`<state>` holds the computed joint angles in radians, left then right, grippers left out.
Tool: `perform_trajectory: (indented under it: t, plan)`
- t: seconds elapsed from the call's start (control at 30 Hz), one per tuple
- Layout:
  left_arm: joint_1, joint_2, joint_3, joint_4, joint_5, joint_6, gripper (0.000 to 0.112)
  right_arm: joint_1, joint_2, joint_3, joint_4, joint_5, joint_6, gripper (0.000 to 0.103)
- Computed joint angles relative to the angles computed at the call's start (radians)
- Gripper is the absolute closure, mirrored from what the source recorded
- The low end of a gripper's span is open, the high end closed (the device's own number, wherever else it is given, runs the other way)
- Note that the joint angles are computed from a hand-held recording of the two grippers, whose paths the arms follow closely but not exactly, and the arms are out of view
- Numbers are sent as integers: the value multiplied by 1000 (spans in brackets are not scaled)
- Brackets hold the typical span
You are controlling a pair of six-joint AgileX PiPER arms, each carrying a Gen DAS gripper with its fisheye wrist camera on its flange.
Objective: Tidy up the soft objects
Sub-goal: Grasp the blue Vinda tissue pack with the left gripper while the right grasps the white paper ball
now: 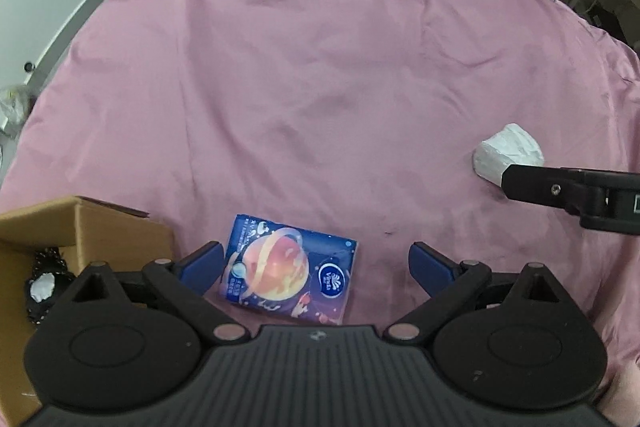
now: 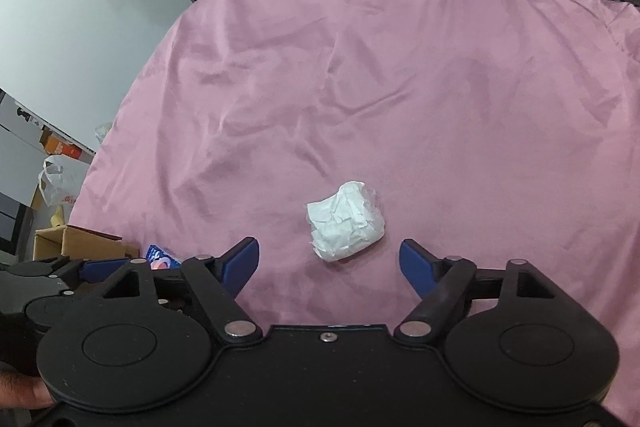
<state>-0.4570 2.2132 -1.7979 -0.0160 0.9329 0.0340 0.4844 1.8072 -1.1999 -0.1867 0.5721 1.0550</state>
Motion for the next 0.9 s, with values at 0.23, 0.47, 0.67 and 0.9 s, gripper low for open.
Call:
perform_trajectory:
  t: [0.23,0.47,0.67,0.9]
  plan:
    - [-10,39,-15,42,-4,9,25,-7,55,-39,-9,9,-8,29]
    - [5,-3,28,13,-32,37,49,-1,81,-73,-30,40,1,55]
    - [8,-51,60,-28,-42,59,70,24,58,-80,-76,72,40,63]
    - [44,-129,118,-152,-45,131,88,81,-8,-77,-149,142,153,63]
